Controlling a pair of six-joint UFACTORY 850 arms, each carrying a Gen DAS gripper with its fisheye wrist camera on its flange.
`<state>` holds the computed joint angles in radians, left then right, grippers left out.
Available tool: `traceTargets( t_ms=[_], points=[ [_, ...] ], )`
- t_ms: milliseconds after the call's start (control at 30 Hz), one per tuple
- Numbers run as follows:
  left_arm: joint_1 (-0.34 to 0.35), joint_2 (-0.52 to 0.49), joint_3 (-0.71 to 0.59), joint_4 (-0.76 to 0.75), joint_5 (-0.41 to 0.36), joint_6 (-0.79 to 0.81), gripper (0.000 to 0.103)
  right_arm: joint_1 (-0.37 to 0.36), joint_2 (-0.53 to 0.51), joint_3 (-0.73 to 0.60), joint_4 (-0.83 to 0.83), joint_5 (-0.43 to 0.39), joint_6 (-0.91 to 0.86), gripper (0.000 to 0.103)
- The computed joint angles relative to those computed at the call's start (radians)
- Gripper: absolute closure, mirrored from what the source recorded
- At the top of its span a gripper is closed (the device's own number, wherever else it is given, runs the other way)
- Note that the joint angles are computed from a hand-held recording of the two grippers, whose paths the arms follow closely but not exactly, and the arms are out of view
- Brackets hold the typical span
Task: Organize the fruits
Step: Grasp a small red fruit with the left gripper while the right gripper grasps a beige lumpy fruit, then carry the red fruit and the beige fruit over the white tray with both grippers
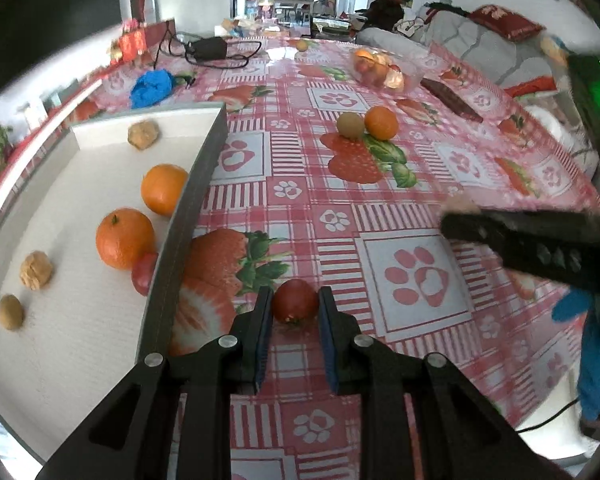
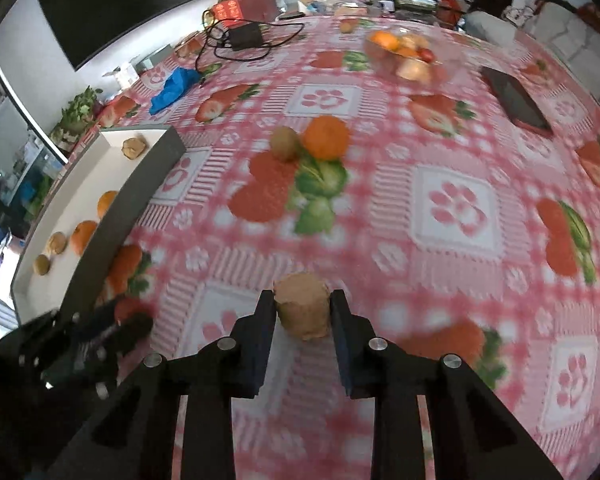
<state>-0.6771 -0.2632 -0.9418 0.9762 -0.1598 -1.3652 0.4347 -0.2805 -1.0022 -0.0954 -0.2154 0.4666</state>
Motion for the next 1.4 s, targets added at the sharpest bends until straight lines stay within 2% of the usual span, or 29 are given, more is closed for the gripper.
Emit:
traceTargets(
  t_ms=[67, 200, 500, 767, 1400],
  points=[
    [0.012, 0.014, 0.011, -0.130, 0.025, 0.110, 0.079, -0.003, 0.032, 0.035, -0.011, 0.009, 0.020, 0.074],
    [0.022, 0.055, 0.036, -0.156, 0.041, 0.122, 0.079, -0.002, 0.071, 0.077, 0.014, 0.023, 0.013, 0.074],
    [0.029, 0.129, 0.070, 0.004, 0.016, -0.027, 0.079, 0.013, 0.094, 0.110, 0.106, 0.042, -0.051, 0.074],
    [0.036, 0.148, 0.083, -0.030, 0.005, 0.005, 0.079, 0.030, 0.096, 0.100, 0.067, 0.035, -0.011, 0.074],
    [0.080, 0.196, 0.130, 0.105, 0.011, -0.143, 0.079, 0.097, 0.054, 0.019, -0.059, -0.007, 0.082, 0.074]
  ],
)
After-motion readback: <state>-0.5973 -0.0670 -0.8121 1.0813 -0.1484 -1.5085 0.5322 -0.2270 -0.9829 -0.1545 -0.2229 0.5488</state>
